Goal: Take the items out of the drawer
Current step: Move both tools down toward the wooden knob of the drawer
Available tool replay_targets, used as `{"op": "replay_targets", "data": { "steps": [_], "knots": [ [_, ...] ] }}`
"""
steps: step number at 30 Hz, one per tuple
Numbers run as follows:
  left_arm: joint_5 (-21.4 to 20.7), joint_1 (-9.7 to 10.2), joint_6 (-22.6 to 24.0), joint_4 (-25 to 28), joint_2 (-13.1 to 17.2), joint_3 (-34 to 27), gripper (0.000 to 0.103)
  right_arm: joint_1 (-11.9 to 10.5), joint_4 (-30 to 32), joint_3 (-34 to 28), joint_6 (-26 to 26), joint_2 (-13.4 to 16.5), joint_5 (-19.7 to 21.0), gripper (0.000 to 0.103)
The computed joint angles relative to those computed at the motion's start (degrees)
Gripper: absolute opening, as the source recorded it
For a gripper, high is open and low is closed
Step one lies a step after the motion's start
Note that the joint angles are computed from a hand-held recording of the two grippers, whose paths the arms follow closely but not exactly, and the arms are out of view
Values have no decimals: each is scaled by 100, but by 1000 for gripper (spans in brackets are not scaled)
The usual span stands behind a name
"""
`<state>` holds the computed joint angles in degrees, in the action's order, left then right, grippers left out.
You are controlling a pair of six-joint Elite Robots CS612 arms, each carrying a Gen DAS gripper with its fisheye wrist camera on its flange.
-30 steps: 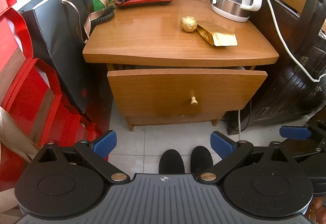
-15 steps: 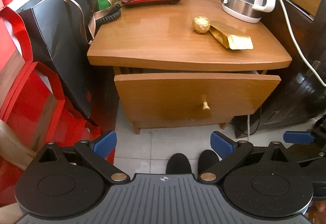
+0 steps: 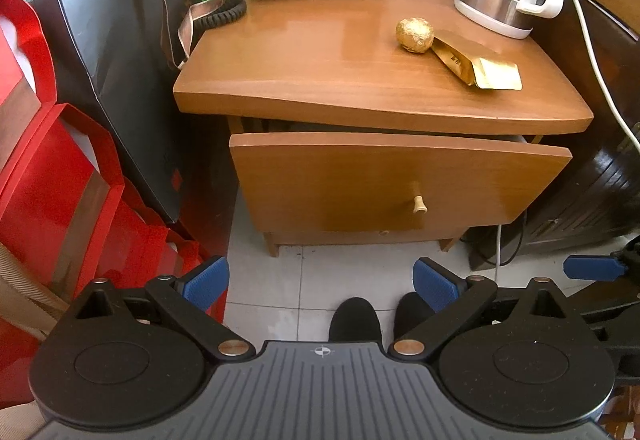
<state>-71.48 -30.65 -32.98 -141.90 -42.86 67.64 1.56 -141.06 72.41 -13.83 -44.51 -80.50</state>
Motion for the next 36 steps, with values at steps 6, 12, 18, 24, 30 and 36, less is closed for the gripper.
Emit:
{"op": "replay_targets", "data": {
  "steps": [6, 12, 18, 24, 30, 36],
  "knots": [
    [-20, 4, -28, 67, 36, -52, 100, 8, 110, -97, -47, 52, -12, 80],
    [-62, 11, -12, 176, 89, -125, 100, 11, 296, -244, -74, 133, -16, 80],
    [-67, 17, -7, 311, 155, -235, 100, 19, 487, -395, -25, 224, -101, 82],
    [-77, 21, -17, 327, 184, -270, 100, 33, 579, -487, -33, 292, -135, 83],
    [-113, 46, -84, 397, 200, -298, 100, 53, 686, -573, -93, 347, -183, 84],
    [-120, 67, -192, 507, 223, -334, 99, 70, 751, -625, -144, 387, -197, 84]
  ]
}}
